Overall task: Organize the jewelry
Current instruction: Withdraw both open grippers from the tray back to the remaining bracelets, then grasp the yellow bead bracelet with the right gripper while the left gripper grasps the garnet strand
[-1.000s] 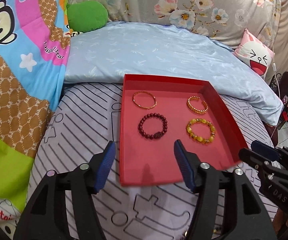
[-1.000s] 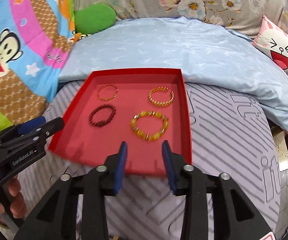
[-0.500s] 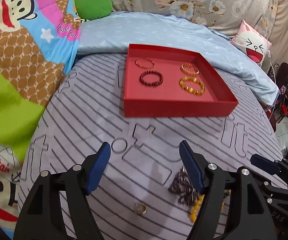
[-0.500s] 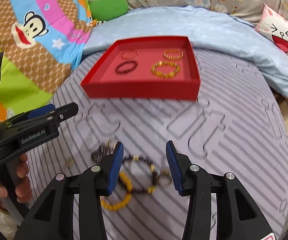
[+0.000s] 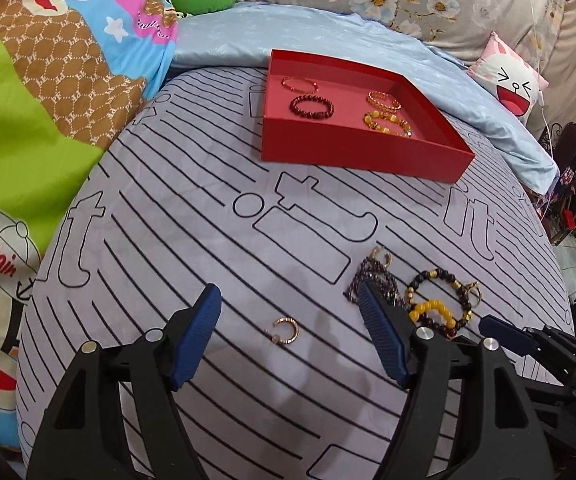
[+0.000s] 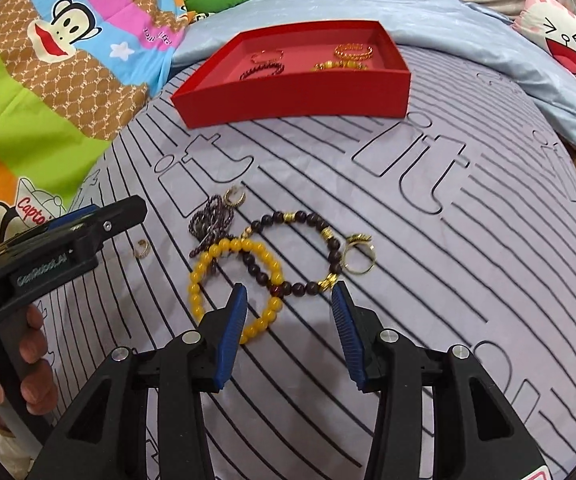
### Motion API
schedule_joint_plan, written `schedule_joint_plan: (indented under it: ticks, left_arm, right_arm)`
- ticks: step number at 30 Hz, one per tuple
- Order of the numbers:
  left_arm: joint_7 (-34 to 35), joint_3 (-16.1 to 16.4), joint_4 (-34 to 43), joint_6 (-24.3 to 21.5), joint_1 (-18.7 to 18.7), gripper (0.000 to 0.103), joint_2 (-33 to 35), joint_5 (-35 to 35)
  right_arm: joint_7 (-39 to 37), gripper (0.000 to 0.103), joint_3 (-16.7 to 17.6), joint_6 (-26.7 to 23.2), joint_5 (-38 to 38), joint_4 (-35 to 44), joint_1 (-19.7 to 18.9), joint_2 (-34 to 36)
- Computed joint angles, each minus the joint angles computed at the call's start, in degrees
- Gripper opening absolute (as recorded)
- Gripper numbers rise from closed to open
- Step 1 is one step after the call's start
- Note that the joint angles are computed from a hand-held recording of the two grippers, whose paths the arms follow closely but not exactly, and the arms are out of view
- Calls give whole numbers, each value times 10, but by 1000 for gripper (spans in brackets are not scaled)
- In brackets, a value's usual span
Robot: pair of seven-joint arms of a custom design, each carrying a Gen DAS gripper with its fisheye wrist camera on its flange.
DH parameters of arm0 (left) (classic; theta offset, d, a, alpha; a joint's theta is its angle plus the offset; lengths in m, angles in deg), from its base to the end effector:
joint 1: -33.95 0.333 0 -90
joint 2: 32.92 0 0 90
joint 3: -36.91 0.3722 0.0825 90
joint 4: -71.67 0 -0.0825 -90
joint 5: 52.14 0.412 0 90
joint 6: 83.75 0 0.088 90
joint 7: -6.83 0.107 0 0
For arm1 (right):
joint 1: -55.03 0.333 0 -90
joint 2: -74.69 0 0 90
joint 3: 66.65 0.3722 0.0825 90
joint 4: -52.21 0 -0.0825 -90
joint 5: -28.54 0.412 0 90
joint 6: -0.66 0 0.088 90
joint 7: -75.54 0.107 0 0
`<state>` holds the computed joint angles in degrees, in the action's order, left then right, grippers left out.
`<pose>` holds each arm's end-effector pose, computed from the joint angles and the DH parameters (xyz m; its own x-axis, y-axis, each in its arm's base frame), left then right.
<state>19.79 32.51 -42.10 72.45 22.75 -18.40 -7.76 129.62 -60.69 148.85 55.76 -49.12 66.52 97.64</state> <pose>0.6382 -0.2018 0.4213 0.3761 -0.9145 0.1489 -0.7131 -0.3883 -0.5837 0.7021 0.2021 0.4169 0.5592 -0.8150 -0.1516 -0.7561 -0.4263 -0.4966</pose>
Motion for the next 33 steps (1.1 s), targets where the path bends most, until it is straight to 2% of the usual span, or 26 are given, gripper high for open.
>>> schedule_joint_plan:
  ticks: [4, 7, 9, 11, 18, 26, 33]
  left_arm:
    - [0, -3, -11, 13, 1, 68, -4, -6]
    - [3, -4, -13, 15, -2, 68, -4, -5]
    - [7, -5, -11, 17, -3, 68, -3, -8]
    - [11, -6, -9, 18, -3, 68, 0, -13]
    - [48, -14, -1, 38, 0, 68, 13, -51]
    - [96, -15, 18, 53, -15, 66, 34, -79]
    - [147, -25, 32, 59, -12, 45, 56, -134]
  right_arm:
    - [2, 39, -2, 8, -9, -5, 6, 3]
    - [7, 30, -6, 21, -20, -10, 11, 3]
    - [12, 16, -7, 22, -23, -8, 10, 5]
    - [23, 8, -10, 20, -26, -6, 9, 7]
    - [33, 7, -10, 12, -10, -12, -9, -2]
    - [28, 7, -8, 11, 12, -21, -20, -13]
    - [30, 7, -9, 1, 16, -17, -22, -11]
